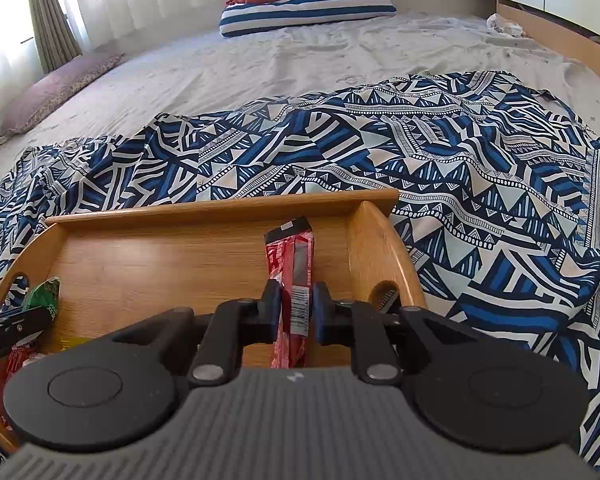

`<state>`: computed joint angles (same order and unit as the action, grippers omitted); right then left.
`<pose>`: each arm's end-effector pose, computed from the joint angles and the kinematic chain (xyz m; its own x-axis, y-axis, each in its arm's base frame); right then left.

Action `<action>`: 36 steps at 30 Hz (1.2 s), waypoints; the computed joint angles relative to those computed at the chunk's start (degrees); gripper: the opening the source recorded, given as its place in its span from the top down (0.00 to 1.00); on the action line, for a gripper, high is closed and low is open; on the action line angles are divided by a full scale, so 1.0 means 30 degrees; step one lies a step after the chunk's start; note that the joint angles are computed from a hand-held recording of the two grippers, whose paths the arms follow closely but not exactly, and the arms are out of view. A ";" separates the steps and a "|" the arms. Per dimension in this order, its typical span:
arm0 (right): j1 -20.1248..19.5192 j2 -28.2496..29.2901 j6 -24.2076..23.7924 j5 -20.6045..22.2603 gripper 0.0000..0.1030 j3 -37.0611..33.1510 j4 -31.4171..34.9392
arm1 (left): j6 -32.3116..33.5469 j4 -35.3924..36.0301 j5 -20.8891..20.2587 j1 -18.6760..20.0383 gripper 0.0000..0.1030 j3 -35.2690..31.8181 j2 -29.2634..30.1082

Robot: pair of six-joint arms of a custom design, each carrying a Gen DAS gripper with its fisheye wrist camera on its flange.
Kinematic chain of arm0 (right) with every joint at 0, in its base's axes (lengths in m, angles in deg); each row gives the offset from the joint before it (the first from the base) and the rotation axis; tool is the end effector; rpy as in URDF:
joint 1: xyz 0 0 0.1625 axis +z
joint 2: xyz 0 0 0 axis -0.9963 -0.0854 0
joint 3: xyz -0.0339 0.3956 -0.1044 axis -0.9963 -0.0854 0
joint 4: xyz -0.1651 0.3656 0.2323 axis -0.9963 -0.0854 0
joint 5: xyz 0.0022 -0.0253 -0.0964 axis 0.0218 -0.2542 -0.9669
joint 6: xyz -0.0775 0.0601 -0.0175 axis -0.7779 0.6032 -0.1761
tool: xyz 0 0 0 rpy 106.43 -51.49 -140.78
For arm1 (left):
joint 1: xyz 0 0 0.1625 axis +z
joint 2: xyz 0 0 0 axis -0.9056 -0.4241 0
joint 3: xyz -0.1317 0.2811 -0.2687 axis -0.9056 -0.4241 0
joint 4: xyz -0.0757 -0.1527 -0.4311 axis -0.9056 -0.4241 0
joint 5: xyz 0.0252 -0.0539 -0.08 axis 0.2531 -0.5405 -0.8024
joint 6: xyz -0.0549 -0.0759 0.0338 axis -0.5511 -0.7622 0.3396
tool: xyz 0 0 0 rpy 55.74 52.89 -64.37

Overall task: Organize snacks
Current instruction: 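Lower both held packets into the wooden tray, then open both tools and pull back from the tray toward the loose snacks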

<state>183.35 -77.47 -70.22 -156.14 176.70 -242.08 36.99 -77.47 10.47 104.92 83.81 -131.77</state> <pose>0.1647 -0.4731 0.1057 -0.7806 -0.2816 0.5580 -0.5501 0.7334 -0.3994 -0.1174 -0.3913 0.1626 -0.7587 -0.3106 -0.5726 0.2693 0.6508 -0.7099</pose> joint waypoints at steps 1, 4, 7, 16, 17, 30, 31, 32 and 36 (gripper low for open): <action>-0.0004 -0.0010 0.0007 -0.0008 0.77 0.0000 0.0004 | -0.0010 0.0022 -0.0011 0.0001 0.71 -0.0014 0.0013; -0.0014 -0.0085 0.0202 0.0004 0.61 0.0053 0.0010 | 0.0046 0.0043 -0.0020 -0.0015 0.70 -0.0036 0.0031; 0.0085 -0.0183 0.0473 -0.0033 0.52 0.0105 -0.0030 | 0.0030 0.0000 -0.0120 -0.0151 0.66 0.0045 -0.0183; 0.0653 -0.1735 0.0309 0.0788 0.25 0.1248 0.0044 | -0.2429 0.4997 0.0737 -0.2572 0.27 0.0774 -0.2959; 0.0737 -0.2038 0.0107 0.0922 0.22 0.1516 0.0036 | -0.2778 0.5741 0.0698 -0.2969 0.25 0.0946 -0.3515; 0.0825 -0.6811 -0.1896 0.2781 0.06 0.6032 -0.0213 | -1.4637 2.1611 -0.1808 -1.0069 0.15 0.2562 -1.0517; 0.0712 -0.7207 -0.1914 0.3019 0.04 0.6420 -0.0234 | -1.5310 2.2391 -0.2214 -1.0642 0.14 0.2717 -1.0943; 0.0584 -0.7629 -0.1948 0.3269 0.03 0.6838 -0.0218 | -1.5820 2.3021 -0.2599 -1.1190 0.14 0.2876 -1.1369; 0.0103 -0.8918 -0.2512 0.3998 0.00 0.8412 -0.0621 | -1.7470 2.5312 -0.4272 -1.3684 0.12 0.3771 -1.3370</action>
<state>183.66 -104.22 -77.76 -144.15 201.94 -243.94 -15.42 -1.54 -2.35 63.87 95.13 -171.87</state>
